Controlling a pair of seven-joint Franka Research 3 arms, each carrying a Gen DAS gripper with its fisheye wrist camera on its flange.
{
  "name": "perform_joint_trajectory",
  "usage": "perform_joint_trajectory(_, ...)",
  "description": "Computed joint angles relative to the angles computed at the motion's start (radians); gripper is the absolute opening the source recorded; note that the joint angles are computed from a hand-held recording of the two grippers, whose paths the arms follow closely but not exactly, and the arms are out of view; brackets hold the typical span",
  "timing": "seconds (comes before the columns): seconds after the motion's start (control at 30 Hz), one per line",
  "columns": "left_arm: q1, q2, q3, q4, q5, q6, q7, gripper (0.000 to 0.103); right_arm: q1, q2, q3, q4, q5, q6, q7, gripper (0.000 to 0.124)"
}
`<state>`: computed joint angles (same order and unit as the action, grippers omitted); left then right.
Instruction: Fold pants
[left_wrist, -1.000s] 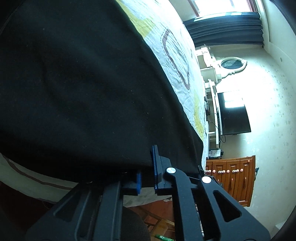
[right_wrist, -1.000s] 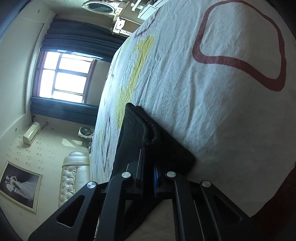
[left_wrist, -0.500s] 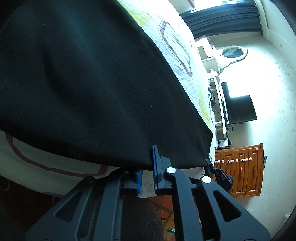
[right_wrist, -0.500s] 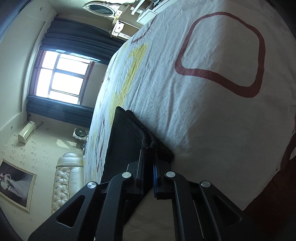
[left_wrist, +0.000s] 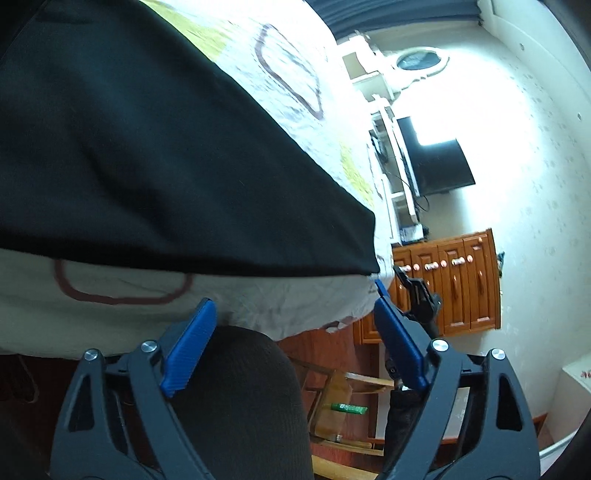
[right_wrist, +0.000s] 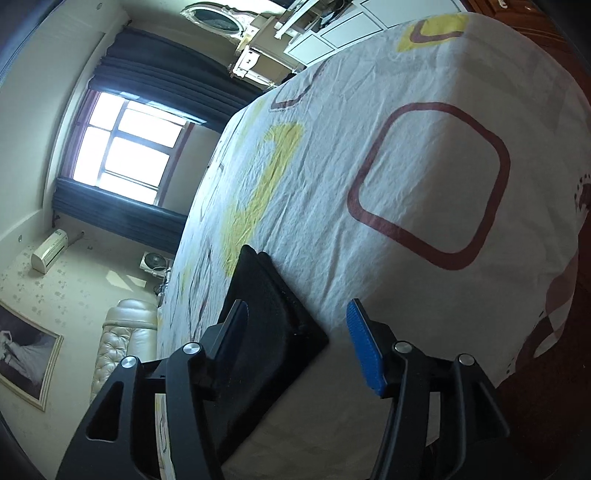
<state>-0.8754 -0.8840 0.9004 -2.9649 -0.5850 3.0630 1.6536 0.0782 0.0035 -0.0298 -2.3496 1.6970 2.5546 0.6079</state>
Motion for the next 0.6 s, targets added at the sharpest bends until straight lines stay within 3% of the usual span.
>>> perform_joint_trajectory(0.1, 0.188, 0.004, -0.101, -0.016, 0.025, -0.073, -0.023, 0.091, -0.007, 0.016, -0.004, 0.022, -0.039, -0.035, 0.018, 0.056)
perform_joint_trajectory(0.17, 0.286, 0.028, -0.162, -0.007, 0.032, -0.081, -0.017, 0.091, -0.005, 0.031, 0.001, 0.043, -0.087, -0.030, 0.040, 0.056)
perform_joint_trajectory(0.23, 0.443, 0.051, -0.235, -0.011, 0.070, -0.118, -0.018, 0.092, -0.005, 0.052, 0.005, 0.068, -0.130, -0.036, 0.073, 0.057)
perform_joint_trajectory(0.37, 0.687, 0.135, -0.302, 0.017, 0.136, -0.131, 0.038, 0.092, -0.012, 0.097, 0.014, 0.120, -0.161, -0.055, 0.087, 0.056)
perform_joint_trajectory(0.5, 0.859, 0.223, -0.317, 0.056, 0.169, -0.113, 0.079, 0.092, -0.024, 0.152, 0.026, 0.160, -0.244, -0.085, 0.159, 0.060)
perform_joint_trajectory(0.57, 0.870, 0.234, -0.263, 0.069, 0.150, -0.107, 0.120, 0.092, -0.045, 0.151, 0.034, 0.146, -0.144, -0.140, 0.100, 0.073)
perform_joint_trajectory(0.6, 0.870, 0.240, -0.229, 0.077, 0.134, -0.115, 0.139, 0.092, -0.054, 0.146, 0.033, 0.134, -0.115, -0.168, 0.097, 0.074)
